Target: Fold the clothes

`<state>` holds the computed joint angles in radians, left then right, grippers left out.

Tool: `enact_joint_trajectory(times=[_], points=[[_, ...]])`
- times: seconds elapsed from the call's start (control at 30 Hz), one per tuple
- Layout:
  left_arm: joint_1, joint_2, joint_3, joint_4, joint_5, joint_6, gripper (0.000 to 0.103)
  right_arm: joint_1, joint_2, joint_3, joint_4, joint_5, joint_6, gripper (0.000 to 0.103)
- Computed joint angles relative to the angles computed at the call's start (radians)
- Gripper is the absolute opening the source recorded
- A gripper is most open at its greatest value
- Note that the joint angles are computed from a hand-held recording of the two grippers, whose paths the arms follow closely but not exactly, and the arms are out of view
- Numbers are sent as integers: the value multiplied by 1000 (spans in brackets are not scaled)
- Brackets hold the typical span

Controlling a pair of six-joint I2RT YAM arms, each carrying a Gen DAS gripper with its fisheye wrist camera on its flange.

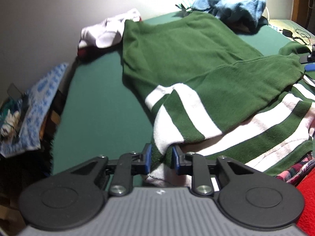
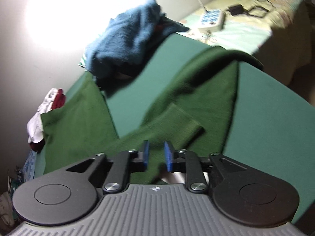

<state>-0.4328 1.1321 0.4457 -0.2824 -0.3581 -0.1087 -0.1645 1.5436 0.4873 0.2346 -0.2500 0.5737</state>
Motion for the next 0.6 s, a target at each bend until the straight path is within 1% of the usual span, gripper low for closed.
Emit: enact_joint_trajectory(times=[0.03,0.1,0.17,0.23,0.27,0.3,0.33,0.4,0.47,0.6], points=[[-3,-6,2,-8,-4,1,25,-6,8,-3,4,-3,20,42],[2,-8,6,-16,-4,4,26,-16,28,-14,42,-18,70,42],[6,10,14,-15,-6,2,26,-14,58,-24,109,-20,97,42],[-5,26,17,-15,-19,-4,26,2,88,-35,188,6,129,40],[-10,34,17,-14,-25,-6,26,9,98,-35,206,22,136,40],[-15,42,17,-12,-31,-9,26,14,105,-29,208,37,135,34],[-20,50,17,-11,-37,-12,26,19,113,-24,209,52,134,22],[-23,59,16,-14,-43,-20,26,29,127,-13,210,83,133,6],[-21,59,14,-21,-44,-26,26,18,117,-17,209,72,122,5],[-19,59,9,-28,-48,-35,28,-3,37,-53,215,41,62,5]])
